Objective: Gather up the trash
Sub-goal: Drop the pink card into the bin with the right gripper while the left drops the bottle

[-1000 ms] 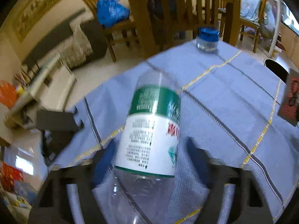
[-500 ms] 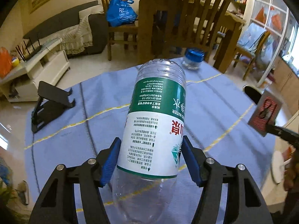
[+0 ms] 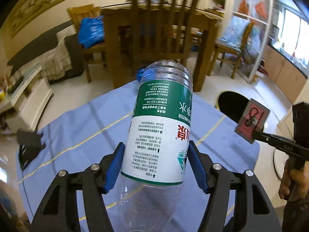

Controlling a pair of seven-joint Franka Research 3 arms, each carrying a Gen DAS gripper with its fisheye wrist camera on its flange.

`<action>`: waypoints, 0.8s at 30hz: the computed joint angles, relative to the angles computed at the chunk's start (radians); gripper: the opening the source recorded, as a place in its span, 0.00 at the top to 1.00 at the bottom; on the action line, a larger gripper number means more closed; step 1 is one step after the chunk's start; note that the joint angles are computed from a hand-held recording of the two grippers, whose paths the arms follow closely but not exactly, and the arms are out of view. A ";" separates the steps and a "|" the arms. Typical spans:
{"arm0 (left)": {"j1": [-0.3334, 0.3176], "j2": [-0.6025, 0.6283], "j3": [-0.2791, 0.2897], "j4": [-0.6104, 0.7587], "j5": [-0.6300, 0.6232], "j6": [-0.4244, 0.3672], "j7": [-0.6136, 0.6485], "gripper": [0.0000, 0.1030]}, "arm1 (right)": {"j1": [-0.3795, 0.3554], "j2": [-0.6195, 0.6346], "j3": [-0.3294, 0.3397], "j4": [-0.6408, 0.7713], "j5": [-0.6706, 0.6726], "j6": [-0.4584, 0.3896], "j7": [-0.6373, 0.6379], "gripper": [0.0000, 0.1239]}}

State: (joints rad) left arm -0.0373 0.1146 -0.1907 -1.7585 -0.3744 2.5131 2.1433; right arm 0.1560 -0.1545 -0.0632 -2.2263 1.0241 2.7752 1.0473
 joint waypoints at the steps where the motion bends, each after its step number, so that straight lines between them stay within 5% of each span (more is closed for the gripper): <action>1: -0.012 0.001 -0.006 0.000 0.019 0.008 -0.011 0.39 | -0.006 -0.006 -0.006 -0.006 0.003 0.000 0.000 0.97; 10: -0.101 0.040 -0.056 0.031 0.123 0.038 -0.045 0.39 | -0.063 -0.057 -0.059 -0.058 -0.020 0.016 0.010 0.97; 24: -0.143 0.177 -0.086 0.189 0.245 -0.041 -0.100 0.39 | -0.146 -0.024 -0.106 -0.044 -0.032 0.045 -0.001 0.97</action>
